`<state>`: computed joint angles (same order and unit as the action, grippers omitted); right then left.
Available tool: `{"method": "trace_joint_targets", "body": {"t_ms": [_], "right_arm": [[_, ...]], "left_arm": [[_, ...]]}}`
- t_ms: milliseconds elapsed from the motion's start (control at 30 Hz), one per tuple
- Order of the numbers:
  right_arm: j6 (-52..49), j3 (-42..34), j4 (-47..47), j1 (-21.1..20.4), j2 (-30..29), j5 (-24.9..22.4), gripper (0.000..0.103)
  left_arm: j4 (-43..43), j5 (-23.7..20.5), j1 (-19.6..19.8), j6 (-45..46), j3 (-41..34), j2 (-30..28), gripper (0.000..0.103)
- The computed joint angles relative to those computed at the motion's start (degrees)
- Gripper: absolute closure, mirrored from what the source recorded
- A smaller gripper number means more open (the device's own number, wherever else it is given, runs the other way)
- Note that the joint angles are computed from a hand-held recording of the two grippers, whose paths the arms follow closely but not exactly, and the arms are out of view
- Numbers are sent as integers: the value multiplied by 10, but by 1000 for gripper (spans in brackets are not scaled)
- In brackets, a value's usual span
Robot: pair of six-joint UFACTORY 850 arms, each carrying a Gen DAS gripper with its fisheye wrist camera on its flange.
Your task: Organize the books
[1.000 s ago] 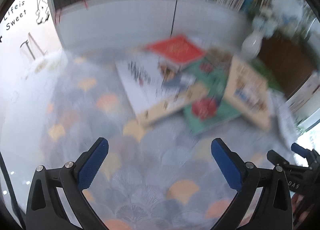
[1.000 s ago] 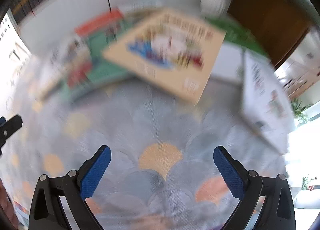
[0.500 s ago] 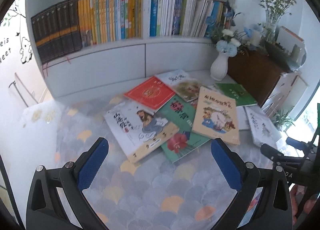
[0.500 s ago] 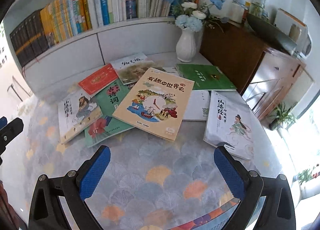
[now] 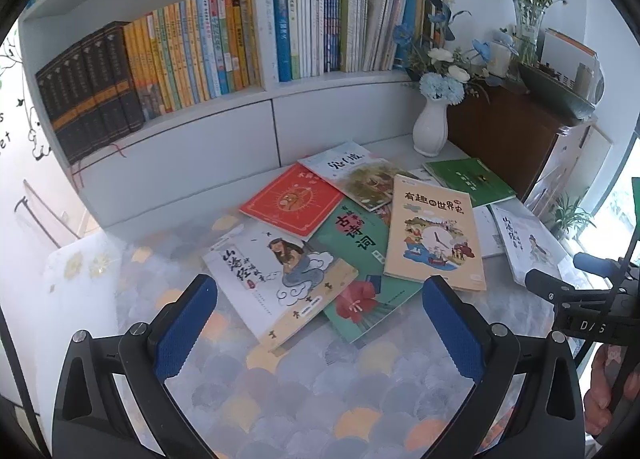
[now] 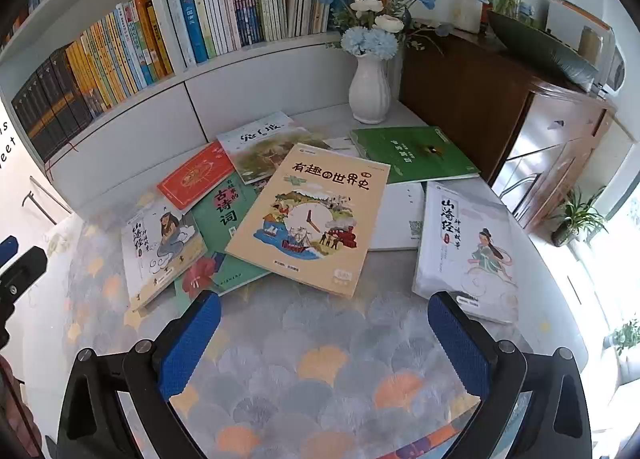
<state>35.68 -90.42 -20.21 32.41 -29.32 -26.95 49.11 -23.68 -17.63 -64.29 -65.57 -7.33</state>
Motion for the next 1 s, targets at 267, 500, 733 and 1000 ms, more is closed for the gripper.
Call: {"method": "trace_joint_targets", "body": {"t_ms": [267,500,733,1000], "right_arm": [[-51,-22,41,-12,-22,1,0],[-99,-67,73,-25,-59,-25,0],[-141,-119,108,-43,-98,-49,0],[-187,-182,143,-56,-145,-76,0]], "left_arm": [[-113,34,24,139,-42,-39,0],[-279,50,42,298,-99,-98,0],[-363,40,47,369,-154,-151,1],[-474,25,49,492,-217,-202,0]]}}
